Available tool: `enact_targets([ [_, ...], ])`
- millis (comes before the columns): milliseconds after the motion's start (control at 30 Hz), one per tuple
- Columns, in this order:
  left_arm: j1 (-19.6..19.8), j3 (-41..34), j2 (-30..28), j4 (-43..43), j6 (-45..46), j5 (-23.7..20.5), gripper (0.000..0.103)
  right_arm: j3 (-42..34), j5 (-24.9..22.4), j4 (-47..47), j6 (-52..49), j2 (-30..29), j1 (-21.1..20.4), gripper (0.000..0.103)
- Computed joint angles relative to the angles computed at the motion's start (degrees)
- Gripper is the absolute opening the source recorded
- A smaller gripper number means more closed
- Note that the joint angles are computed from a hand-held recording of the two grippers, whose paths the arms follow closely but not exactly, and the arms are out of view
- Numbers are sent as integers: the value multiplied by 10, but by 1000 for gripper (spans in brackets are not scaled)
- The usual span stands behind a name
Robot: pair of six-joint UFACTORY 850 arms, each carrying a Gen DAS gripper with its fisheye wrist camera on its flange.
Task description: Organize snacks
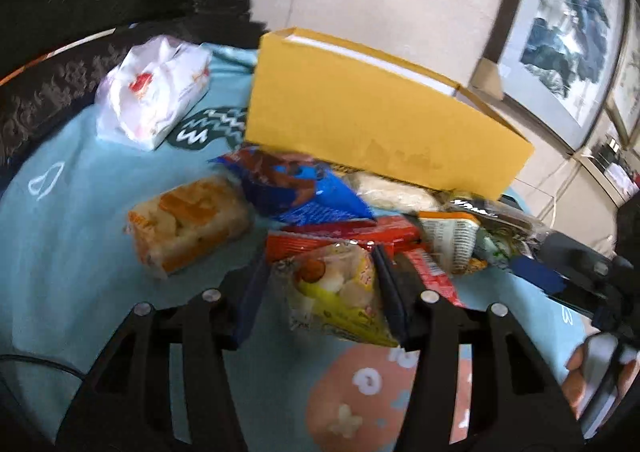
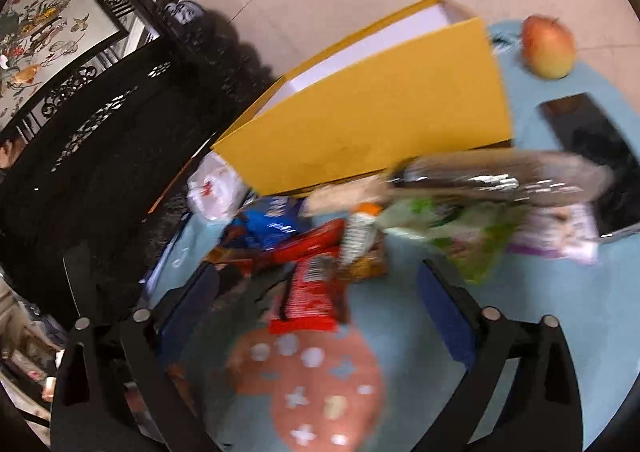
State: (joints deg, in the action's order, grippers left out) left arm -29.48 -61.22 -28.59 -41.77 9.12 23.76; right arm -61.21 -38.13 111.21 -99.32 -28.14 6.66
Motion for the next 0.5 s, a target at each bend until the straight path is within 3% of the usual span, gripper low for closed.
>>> enact_targets([
  [100, -8, 8, 5, 9, 2, 18, 54, -19, 81, 23, 1, -7, 26, 96],
  [167, -6, 8, 5, 20, -14, 12, 54, -37, 135, 11, 5, -19, 43, 91],
  [233, -1, 11, 9, 35, -41, 5, 54, -58, 195, -37, 38, -32, 58, 81],
  [300, 5, 13, 10, 56, -71, -1, 55, -75, 242, -85, 83, -45, 69, 78],
  [433, 12, 10, 7, 82, -102, -16, 55, -92, 282, -61, 55, -55, 81, 73],
  [467, 12, 7, 5, 83, -100, -20, 55, -96, 285, -64, 54, -57, 82, 67],
  [500, 11, 4, 3, 73, -87, -23, 55, -100, 265, -82, 63, -59, 80, 41],
])
